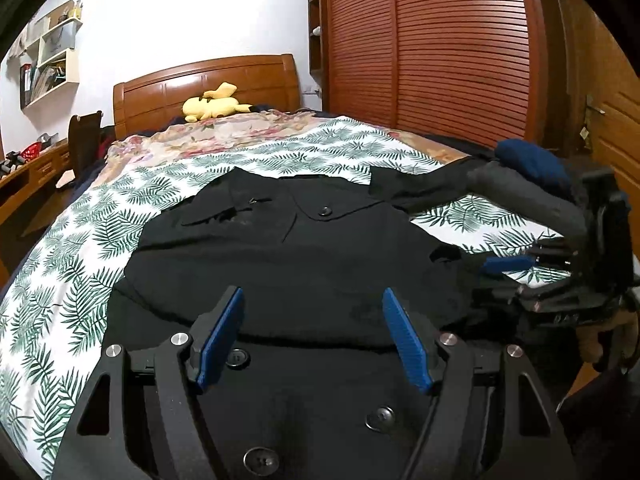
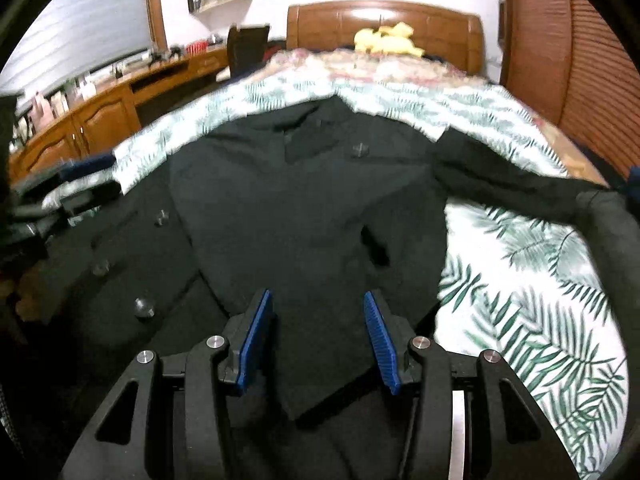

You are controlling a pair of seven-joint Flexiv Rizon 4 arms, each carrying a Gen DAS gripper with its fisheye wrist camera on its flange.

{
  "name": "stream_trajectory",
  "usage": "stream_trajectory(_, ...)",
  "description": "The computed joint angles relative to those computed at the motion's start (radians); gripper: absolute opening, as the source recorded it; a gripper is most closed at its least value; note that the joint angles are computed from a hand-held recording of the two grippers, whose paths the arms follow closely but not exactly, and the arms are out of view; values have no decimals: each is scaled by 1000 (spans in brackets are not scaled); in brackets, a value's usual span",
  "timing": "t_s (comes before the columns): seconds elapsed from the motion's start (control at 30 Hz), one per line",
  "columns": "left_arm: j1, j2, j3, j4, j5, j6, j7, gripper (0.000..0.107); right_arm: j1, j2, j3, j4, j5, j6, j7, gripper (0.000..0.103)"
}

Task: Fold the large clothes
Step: 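Move the right tool to the other sleeve and grasp its cuff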

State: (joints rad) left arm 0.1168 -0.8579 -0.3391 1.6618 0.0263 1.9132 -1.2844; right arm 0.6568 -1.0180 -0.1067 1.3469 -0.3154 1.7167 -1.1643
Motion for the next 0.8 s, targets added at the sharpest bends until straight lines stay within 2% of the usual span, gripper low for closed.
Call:
stream_trajectory(0.13,1,2,-2,2,5,4,0,72,56,1,-87,32,71,112,10,50)
stream_trajectory(0.2,-3,4,3,3,2,3,-3,72,61,-7,-89,33,91,126,-3,50)
stream_trajectory(0.3,-9,7,10,3,-4,1,-5,72,58,-22,-75,15,89,90,-19,50)
stream_trajectory(0.53,-15,7,19,-1,-17,-4,-12,72,-7,-68,18,-69,18,-69,-7,49)
stream_trajectory(0.63,-23,9,28,-4,-22,-7,-11,72,-11,-69,20,-68,3,-68,5,50)
stream_trajectory(0.8,-14,12,22,-1,-20,-2,-14,72,18,-51,-29,-47,0,-30,28,50)
